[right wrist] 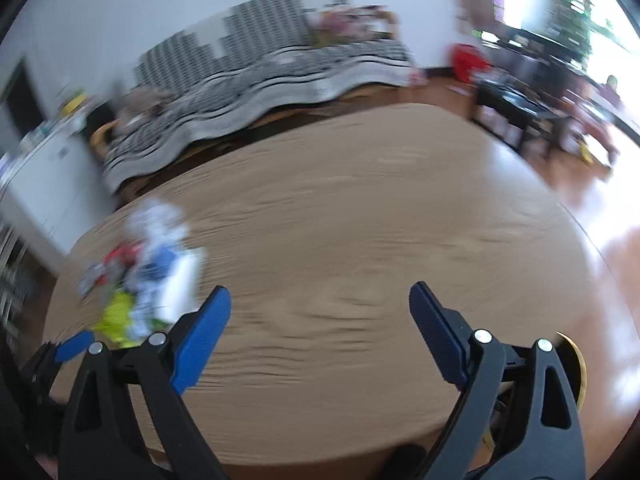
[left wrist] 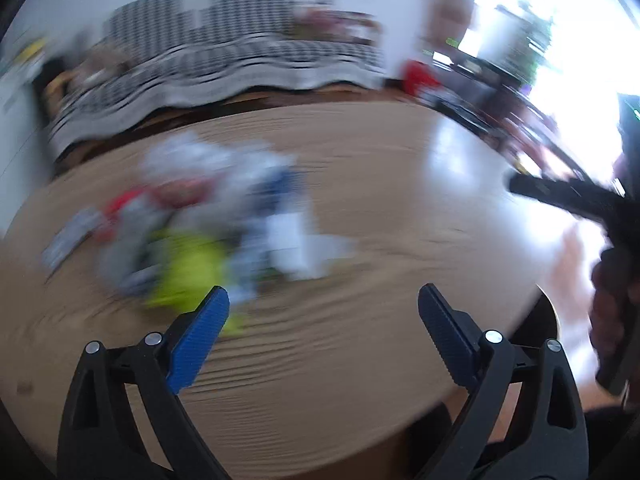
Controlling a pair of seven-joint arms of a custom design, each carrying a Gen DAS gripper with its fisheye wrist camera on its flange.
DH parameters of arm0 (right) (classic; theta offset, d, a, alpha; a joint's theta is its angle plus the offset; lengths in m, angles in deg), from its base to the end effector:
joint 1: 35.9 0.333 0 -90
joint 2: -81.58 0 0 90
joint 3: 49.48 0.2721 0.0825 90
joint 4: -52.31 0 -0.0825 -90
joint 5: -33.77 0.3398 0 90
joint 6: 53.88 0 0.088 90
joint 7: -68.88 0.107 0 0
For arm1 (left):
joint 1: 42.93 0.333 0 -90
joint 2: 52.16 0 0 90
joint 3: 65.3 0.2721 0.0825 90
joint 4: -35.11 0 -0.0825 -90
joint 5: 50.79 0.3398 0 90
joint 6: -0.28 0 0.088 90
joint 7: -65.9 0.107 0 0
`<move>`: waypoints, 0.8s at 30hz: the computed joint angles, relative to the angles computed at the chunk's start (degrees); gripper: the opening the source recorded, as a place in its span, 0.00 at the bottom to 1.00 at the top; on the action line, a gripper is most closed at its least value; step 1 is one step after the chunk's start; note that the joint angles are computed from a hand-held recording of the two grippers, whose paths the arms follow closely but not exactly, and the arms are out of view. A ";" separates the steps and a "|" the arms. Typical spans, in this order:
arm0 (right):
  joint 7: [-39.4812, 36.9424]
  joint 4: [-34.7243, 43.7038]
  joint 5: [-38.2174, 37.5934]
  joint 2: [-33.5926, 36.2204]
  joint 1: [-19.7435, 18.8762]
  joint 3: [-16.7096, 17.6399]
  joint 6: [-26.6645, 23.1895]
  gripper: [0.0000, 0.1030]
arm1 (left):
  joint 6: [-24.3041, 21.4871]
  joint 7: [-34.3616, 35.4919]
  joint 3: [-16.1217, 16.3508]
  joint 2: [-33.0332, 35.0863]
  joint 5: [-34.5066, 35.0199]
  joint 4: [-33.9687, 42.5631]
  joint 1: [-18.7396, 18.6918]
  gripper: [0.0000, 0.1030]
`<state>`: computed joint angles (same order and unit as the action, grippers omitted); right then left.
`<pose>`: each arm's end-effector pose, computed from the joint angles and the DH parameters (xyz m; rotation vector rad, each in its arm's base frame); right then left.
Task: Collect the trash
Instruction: 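Swing both tools back over the table toward the trash pile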
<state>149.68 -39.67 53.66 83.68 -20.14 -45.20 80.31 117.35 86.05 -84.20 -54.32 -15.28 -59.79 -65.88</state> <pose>0.5373 0.2006 0.6359 -1.9631 1.3631 -0.2389 0.4220 -0.3395 0.6225 -2.0491 1.4839 -0.6840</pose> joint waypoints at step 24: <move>10.18 22.73 -2.34 21.91 9.71 6.61 -3.89 0.81 | 16.32 12.79 4.77 -22.67 -9.40 -32.64 19.11 0.90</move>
